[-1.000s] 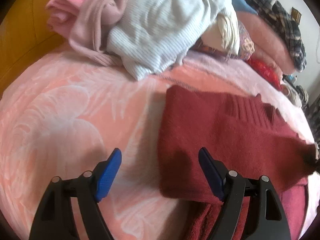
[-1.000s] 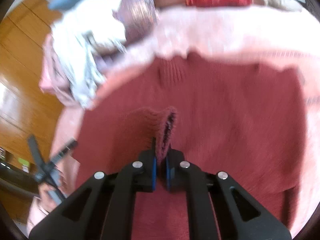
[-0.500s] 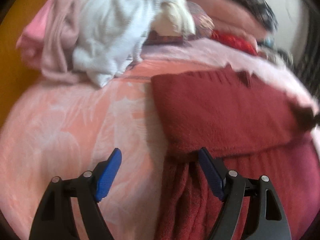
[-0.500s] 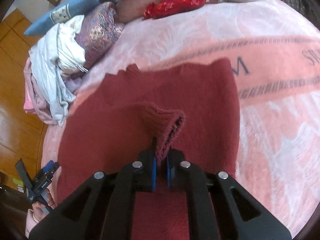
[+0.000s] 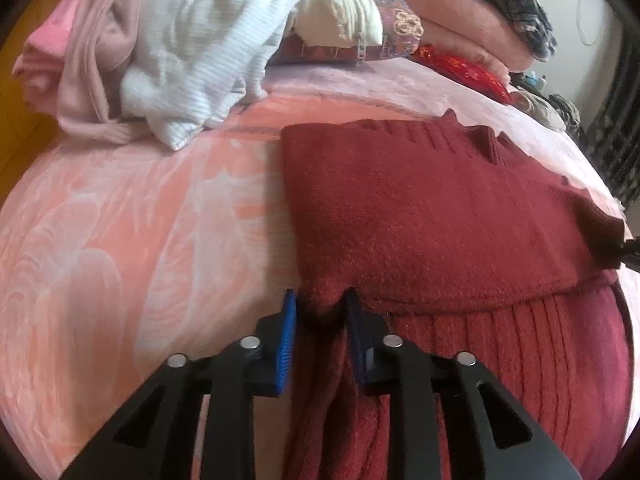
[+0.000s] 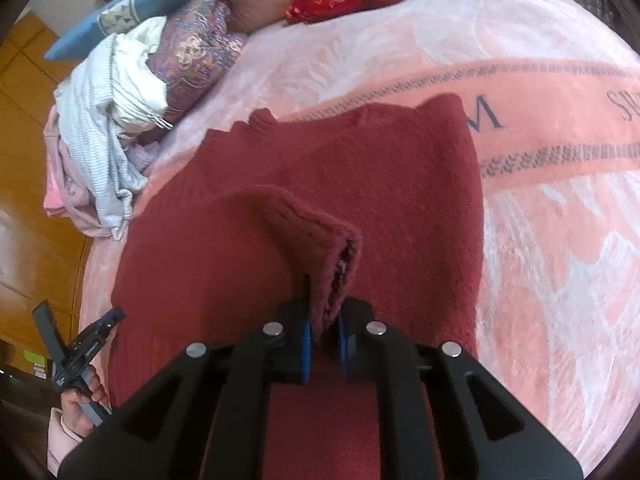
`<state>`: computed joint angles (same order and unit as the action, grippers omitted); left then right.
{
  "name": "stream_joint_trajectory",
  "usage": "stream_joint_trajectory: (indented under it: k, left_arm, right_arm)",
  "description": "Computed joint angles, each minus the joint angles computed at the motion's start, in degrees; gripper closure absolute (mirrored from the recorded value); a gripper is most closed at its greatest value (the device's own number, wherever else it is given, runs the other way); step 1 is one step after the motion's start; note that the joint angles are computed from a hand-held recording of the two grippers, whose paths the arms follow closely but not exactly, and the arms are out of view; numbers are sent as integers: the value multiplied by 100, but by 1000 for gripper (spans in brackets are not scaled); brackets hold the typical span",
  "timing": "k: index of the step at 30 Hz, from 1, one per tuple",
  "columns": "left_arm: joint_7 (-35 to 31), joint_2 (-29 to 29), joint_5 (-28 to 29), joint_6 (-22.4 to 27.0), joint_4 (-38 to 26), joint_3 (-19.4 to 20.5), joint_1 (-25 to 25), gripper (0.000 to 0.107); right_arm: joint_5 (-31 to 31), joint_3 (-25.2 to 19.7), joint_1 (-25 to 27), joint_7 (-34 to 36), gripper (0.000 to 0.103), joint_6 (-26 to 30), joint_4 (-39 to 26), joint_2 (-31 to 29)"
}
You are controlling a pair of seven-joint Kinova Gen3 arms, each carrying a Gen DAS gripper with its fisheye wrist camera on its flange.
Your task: Fold small clothes
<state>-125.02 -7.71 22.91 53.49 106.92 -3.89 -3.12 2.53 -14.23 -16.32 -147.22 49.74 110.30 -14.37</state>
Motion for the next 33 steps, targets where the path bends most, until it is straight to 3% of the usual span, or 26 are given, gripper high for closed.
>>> stream_joint_trajectory:
  k: [6,8,10,13,15,18,20,22,24,25,26,31,33]
  left_arm:
    - [-587,40,636,231,85,-268,-186,85]
    - [-597,7,690,292,72,-253,-218,81]
    - [-660,-78,840,382,82,-304,-248,80]
    - [-440,-283,577,39,190,-105,-208,55]
    - [-130,-197,311,-97,181,37,-213,56]
    - [15,54,435,109,159,-193,-192,54]
    - [-27,49,536,340,94,-228,-326,54]
    - [-7,-17,503,766,-63,-347,-379,54]
    - [-195,-259,538,1176,-113,-532,-500,44]
    - [-233,-382,433,1320,-120,-562,-539,33]
    - [-287,-482,316,1526,-159,-622,-548,27]
    - [-816,-1021,-68,2612,-72,-1219,-619,22]
    - [-933,-1164,-336,2893,1,-1208,-790,22]
  right_arm:
    - [-20,29,-40,-112,87,94,85,60]
    - [51,-35,-17,-187,74,274,-24,-15]
    - [226,-189,28,-414,74,373,-59,-186]
    - [307,-299,74,-534,74,378,-10,-365]
    - [381,-373,114,-548,73,655,-103,-181]
    - [324,-271,75,-743,77,545,128,-157]
    - [139,-173,66,-806,72,279,324,-424]
    - [-126,-13,-107,-642,66,386,331,-662]
    - [-286,-178,-80,-453,55,812,165,-881]
    - [-294,-295,-47,-478,52,1044,47,-937]
    - [-349,-373,-120,-453,52,1277,-16,-1099]
    - [-1018,-824,-151,-656,44,2424,-218,-1943]
    - [-1314,-974,-68,-674,40,2771,-270,-2191]
